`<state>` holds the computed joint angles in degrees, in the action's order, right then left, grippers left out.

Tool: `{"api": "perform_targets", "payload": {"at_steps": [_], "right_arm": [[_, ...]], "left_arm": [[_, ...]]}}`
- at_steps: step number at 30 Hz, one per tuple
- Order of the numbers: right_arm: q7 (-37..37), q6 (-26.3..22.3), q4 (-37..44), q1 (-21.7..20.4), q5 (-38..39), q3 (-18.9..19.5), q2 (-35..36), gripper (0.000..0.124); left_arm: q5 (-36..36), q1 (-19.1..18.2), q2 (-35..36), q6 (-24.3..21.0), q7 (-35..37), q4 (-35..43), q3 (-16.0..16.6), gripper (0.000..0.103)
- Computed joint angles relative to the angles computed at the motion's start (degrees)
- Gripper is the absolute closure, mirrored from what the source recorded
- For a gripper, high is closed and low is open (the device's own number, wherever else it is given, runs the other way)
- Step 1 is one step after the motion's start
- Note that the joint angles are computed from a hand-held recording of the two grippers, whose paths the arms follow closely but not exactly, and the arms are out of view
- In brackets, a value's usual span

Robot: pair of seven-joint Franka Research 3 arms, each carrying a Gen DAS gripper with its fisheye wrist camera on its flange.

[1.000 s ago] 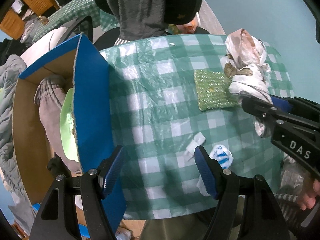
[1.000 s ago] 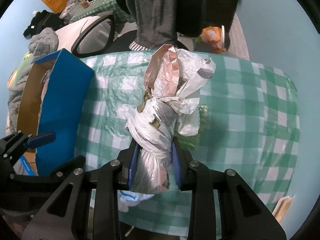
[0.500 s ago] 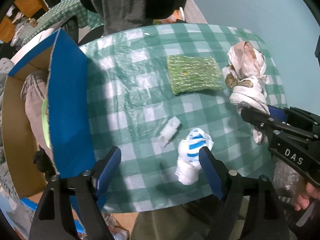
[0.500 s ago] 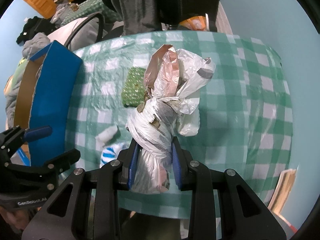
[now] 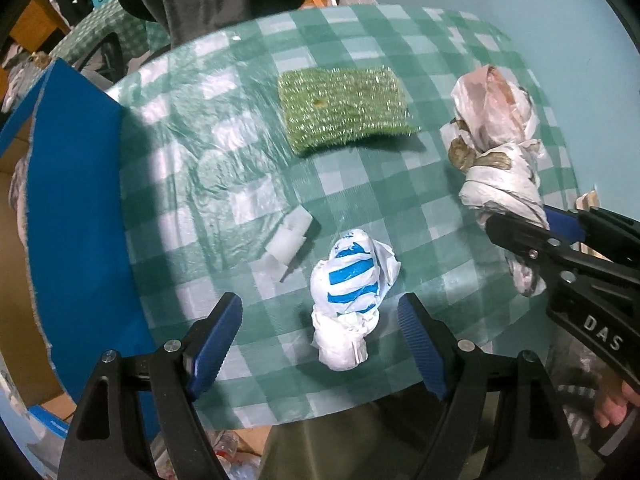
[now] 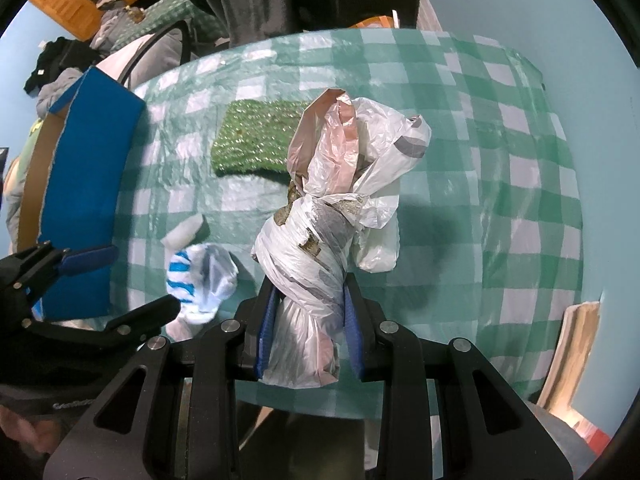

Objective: Organize soft objects
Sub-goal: 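Lift the white bundle with the right tool while the left tool grasps the blue-striped sock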

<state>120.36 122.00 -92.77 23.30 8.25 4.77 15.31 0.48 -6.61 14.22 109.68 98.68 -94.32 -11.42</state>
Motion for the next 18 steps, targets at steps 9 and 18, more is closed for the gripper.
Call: {"api": "perform_targets", "payload": {"at_steps": [9, 18], "right_arm": [[-1.44, 1.37, -2.4, -0.45, 0.66, 0.08, -0.82, 0.095], [-2.56, 1.03, -1.81, -0.48, 0.68, 0.07, -0.36, 0.095]], "left_arm": [[2.37, -1.14, 2.65, -0.59, -1.48, 0.85, -0.24, 0.021], [3.27, -1.3, 3.0, 2.21, -2.46, -0.28, -0.37, 0.026]]}}
